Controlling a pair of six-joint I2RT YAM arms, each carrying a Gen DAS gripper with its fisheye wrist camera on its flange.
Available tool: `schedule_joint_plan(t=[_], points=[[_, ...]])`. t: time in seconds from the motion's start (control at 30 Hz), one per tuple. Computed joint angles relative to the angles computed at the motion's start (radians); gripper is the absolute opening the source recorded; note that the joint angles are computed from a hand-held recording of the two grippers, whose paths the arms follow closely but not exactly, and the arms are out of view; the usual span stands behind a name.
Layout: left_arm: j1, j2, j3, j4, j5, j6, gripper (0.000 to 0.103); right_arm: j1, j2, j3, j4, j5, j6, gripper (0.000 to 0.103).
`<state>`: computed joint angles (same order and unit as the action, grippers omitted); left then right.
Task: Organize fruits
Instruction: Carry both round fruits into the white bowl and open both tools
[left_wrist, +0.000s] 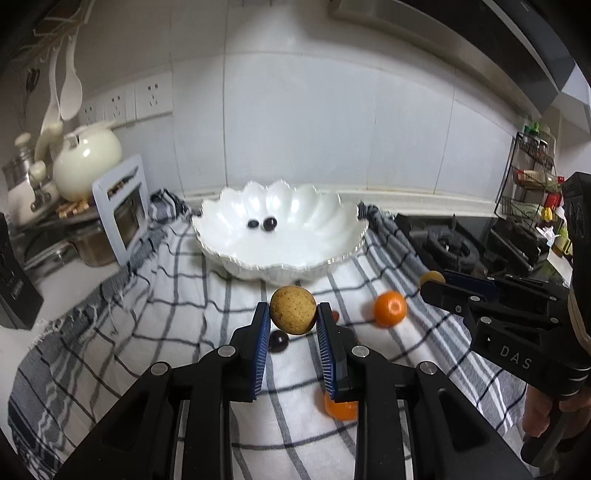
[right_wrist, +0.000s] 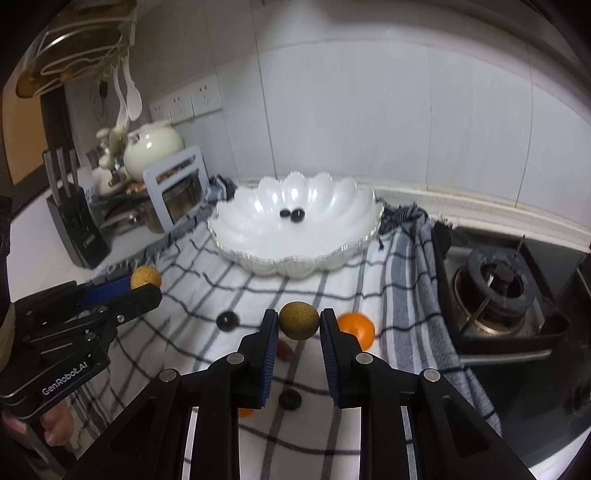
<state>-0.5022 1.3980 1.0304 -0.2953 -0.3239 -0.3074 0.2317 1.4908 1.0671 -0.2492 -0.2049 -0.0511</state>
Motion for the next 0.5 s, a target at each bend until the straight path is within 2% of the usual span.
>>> schedule_joint_plan(t=[0.27,0.5], points=[[0.006,0.013,0.068,-0.002,-0.046,0.029,0.026,-0.009,-0.001,0.047,0.044,-0.005,0.011,0.025],[0.033,0.055,0.152,0.0,-0.067,0.041,0.026,-0.011,0.06,0.15,0.057,-0.016,0.021,0.025]])
